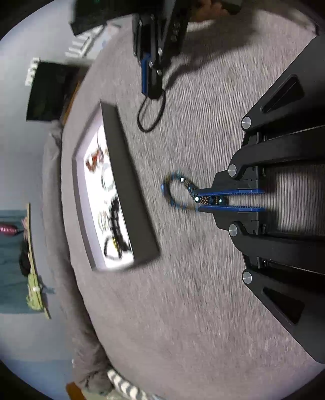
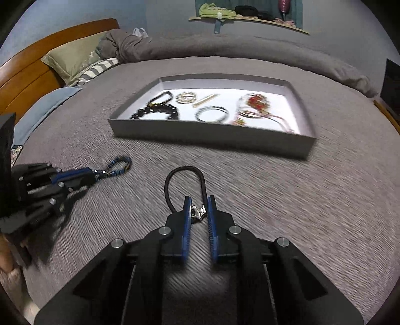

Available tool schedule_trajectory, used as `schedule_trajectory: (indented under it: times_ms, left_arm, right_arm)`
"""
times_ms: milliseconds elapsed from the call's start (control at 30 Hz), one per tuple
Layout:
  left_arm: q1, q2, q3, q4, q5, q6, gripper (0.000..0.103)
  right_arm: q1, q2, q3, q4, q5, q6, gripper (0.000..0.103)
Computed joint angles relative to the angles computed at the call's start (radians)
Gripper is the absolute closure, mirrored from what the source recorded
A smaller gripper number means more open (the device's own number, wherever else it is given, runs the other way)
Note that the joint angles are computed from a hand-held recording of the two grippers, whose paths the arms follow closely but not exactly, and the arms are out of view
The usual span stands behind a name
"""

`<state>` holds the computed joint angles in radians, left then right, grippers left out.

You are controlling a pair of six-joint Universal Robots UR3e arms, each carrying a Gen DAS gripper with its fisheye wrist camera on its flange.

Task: Organize jewelry
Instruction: 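Grasp the blue beaded bracelet with left tool while right tool grasps black hair tie, then carry the bracelet and hair tie into the tray and release them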

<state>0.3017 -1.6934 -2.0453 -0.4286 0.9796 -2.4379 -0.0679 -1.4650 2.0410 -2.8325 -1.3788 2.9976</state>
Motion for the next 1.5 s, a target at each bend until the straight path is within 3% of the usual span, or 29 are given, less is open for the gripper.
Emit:
schedule_trajectory:
  times_ms: [133,300,467,600,800,1033,1100,1167,1200,1267,1500]
  left_arm:
    - [-0.011,0.04,-0.01,-0.076,-0.06,0.048,0.096]
    - [-0.092,0.004,-0.046,0.063,0.043,0.041,0.096]
    - [-0.111,-0.019,-0.044,0.097,0.066,0.028,0.094]
    - [-0.11,-0.031,-0.023,0.072,0.056,0.019,0.092]
    - [-0.13,-0.065,0.006,0.081,0.075,-0.023,0.089]
    - [-0.148,-0.089,0.02,0.1,0.096,-0.058,0.087]
    - [-0.153,-0.091,0.017,0.115,0.104,-0.066,0.087]
    - [-0.157,-0.094,0.018,0.122,0.108,-0.072,0.088]
    - [-0.157,-0.095,0.021,0.12,0.105,-0.074,0.089]
    - [-0.15,-0.094,0.032,0.097,0.089,-0.08,0.095]
    - [-0.082,-0.031,0.088,-0.021,-0.046,-0.126,0.096]
  right_arm:
    - [-0.05,-0.065,0.069,0.007,0.013,-0.027,0.09]
    - [-0.063,-0.066,0.094,-0.02,0.018,-0.043,0.09]
    - [-0.061,-0.054,0.101,-0.037,0.018,-0.051,0.089]
    - [-0.065,-0.045,0.096,-0.043,0.027,-0.04,0.084]
    - [-0.058,-0.053,0.11,-0.068,-0.004,-0.038,0.068]
    - [-0.054,-0.042,0.115,-0.081,-0.007,-0.03,0.066]
    - [-0.045,-0.036,0.114,-0.093,-0.017,-0.04,0.068]
    - [-0.043,-0.035,0.113,-0.091,-0.006,-0.056,0.087]
    - [-0.042,-0.037,0.113,-0.091,-0.006,-0.055,0.09]
    - [-0.048,-0.048,0.117,-0.091,0.006,-0.057,0.09]
    - [-0.116,-0.114,0.085,-0.046,0.106,-0.051,0.09]
